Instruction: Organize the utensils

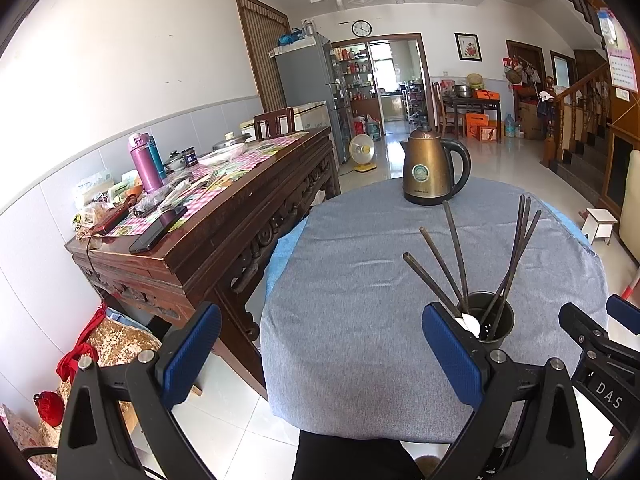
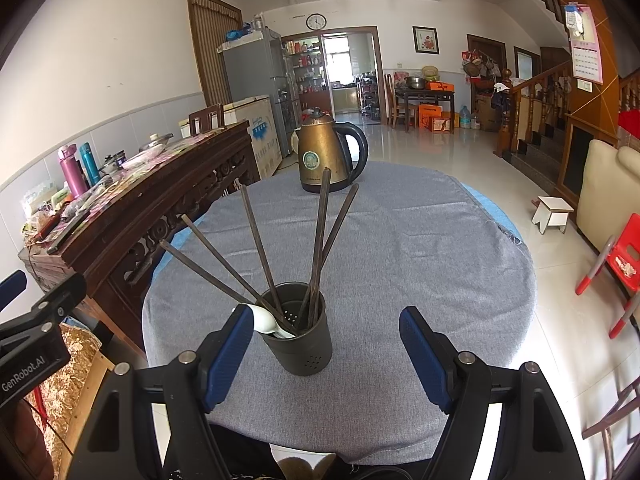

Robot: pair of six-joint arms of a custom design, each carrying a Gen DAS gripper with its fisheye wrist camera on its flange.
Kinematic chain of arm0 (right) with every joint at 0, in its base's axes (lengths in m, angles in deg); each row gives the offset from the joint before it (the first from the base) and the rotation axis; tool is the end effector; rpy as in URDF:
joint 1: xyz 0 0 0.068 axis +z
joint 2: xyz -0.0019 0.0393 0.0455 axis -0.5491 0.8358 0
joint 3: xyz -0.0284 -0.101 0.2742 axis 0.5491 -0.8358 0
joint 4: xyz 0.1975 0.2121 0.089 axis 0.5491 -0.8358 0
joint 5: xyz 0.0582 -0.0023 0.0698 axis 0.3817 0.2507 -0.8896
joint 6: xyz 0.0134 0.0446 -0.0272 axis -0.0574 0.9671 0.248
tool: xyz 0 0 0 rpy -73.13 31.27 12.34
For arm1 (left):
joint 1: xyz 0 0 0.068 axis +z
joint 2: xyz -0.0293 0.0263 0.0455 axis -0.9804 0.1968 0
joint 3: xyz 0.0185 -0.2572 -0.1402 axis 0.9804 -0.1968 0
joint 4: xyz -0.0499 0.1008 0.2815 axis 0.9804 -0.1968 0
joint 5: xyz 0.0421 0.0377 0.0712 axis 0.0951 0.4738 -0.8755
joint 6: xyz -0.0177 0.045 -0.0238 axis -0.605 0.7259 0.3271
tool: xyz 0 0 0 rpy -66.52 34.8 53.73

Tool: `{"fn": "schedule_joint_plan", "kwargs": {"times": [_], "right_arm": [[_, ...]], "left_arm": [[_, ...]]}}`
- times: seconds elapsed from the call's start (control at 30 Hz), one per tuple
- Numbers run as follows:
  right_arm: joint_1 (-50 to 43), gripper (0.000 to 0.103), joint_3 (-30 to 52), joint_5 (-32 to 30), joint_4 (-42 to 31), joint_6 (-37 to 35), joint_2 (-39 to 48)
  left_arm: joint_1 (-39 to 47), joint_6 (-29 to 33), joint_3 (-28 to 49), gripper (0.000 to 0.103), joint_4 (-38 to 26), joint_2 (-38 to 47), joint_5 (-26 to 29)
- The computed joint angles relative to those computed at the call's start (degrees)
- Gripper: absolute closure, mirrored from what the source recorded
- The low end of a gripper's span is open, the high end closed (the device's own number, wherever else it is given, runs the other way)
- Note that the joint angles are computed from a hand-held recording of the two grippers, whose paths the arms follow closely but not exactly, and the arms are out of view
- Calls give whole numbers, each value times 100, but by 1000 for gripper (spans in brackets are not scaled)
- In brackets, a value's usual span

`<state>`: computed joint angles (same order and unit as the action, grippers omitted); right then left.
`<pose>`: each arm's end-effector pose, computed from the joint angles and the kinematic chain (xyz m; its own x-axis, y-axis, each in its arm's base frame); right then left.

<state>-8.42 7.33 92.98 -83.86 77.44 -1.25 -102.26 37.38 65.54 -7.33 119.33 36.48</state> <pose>0.2525 0.0941 0.4393 -0.4830 0.3869 -0.7855 0.4720 0.8706 0.1386 0.3614 -0.1505 0.4352 -0.4568 0.3236 -0.8286 0.3014 0.9327 0.1981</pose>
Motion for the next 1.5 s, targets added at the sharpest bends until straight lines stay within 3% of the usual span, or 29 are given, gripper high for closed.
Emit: {"fn": "schedule_joint_plan", "kwargs": {"times": [1.5], "right_arm": [[-94,25,-242,-126,77,56,-34]], "left_arm": [[82,-53,6,3,-136,117,60]]}}
